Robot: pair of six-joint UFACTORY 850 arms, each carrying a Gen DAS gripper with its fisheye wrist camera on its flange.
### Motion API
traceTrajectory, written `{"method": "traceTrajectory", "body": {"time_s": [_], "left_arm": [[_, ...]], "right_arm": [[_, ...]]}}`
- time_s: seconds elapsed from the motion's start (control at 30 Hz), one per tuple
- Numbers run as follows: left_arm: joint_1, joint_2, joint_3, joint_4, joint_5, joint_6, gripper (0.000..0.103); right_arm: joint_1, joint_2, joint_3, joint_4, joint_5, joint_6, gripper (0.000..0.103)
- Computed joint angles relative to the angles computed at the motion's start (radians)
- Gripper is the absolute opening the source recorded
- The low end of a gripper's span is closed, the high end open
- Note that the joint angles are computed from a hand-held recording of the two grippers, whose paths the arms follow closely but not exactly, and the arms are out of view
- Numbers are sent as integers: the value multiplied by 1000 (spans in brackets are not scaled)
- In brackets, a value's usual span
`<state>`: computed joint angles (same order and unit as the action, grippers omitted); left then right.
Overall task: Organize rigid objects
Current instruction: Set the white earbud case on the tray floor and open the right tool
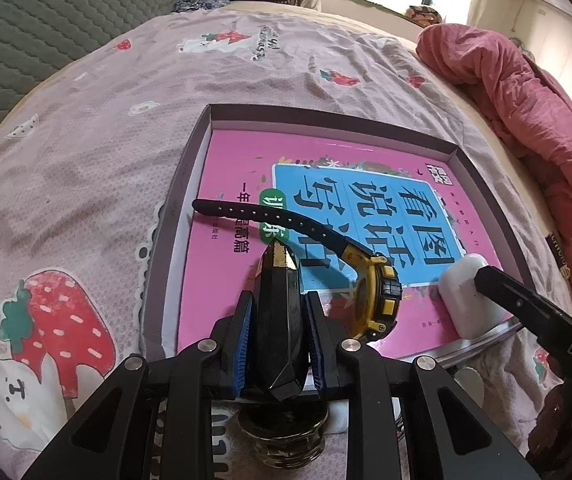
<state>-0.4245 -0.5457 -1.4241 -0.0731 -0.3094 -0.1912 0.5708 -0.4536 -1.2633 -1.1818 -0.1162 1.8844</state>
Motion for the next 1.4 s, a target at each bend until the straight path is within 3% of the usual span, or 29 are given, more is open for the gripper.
{"method": "traceTrajectory", "body": {"time_s": [0.23, 0.33, 0.67, 1.4], "left_arm": [[-1, 1, 1, 75, 0, -70, 25], [-5, -3, -5, 103, -2, -101, 25], [-17, -14, -25, 154, 2, -137, 25], [5, -34, -35, 153, 12, -178, 25]], "right_arm": [[1, 0, -3, 94, -27, -87, 22], [8, -1, -9, 142, -74, -146, 22], [15, 3, -8, 176, -111, -195, 22], [17, -1, -17, 228, -116, -254, 23]]}}
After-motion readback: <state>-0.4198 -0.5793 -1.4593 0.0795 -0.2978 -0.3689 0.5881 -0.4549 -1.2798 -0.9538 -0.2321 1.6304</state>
